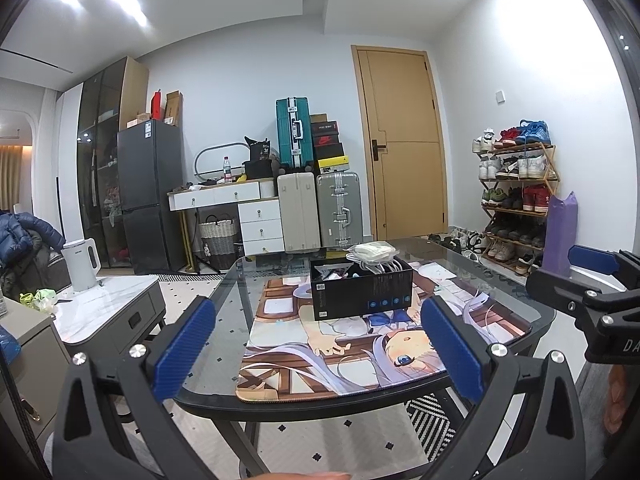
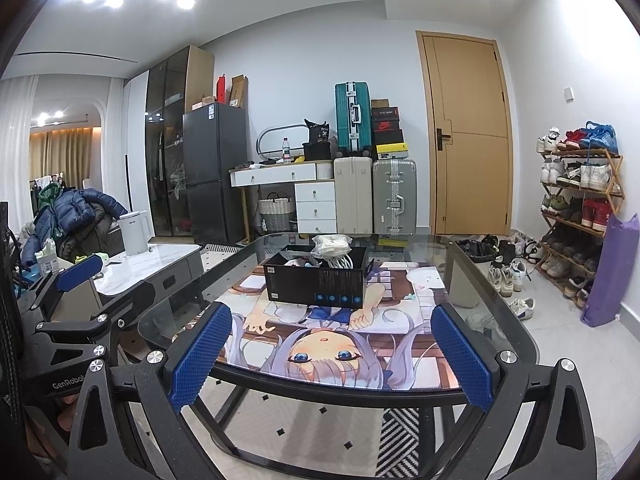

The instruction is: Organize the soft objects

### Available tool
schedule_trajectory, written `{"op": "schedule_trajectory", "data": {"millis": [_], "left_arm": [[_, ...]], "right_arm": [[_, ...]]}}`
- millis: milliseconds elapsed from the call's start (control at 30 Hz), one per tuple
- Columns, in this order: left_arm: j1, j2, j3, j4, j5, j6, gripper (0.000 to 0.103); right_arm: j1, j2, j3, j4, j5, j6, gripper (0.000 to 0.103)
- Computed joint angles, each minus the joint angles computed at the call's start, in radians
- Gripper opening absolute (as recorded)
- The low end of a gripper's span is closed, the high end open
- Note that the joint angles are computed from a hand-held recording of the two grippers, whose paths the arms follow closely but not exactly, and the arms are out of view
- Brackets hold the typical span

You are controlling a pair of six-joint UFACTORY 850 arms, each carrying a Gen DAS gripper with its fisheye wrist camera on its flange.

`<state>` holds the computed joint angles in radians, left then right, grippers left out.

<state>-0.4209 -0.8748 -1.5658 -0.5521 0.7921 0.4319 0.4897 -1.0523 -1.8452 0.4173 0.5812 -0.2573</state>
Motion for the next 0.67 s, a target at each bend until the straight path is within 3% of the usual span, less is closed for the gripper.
{"op": "schedule_trajectory", "data": {"millis": [667], "left_arm": [[-0.001, -0.004, -0.006, -0.009, 0.000, 0.013, 0.103]], "right_arm": [[0.004, -0.011, -0.011, 0.006, -0.004, -0.015, 0.101]]}}
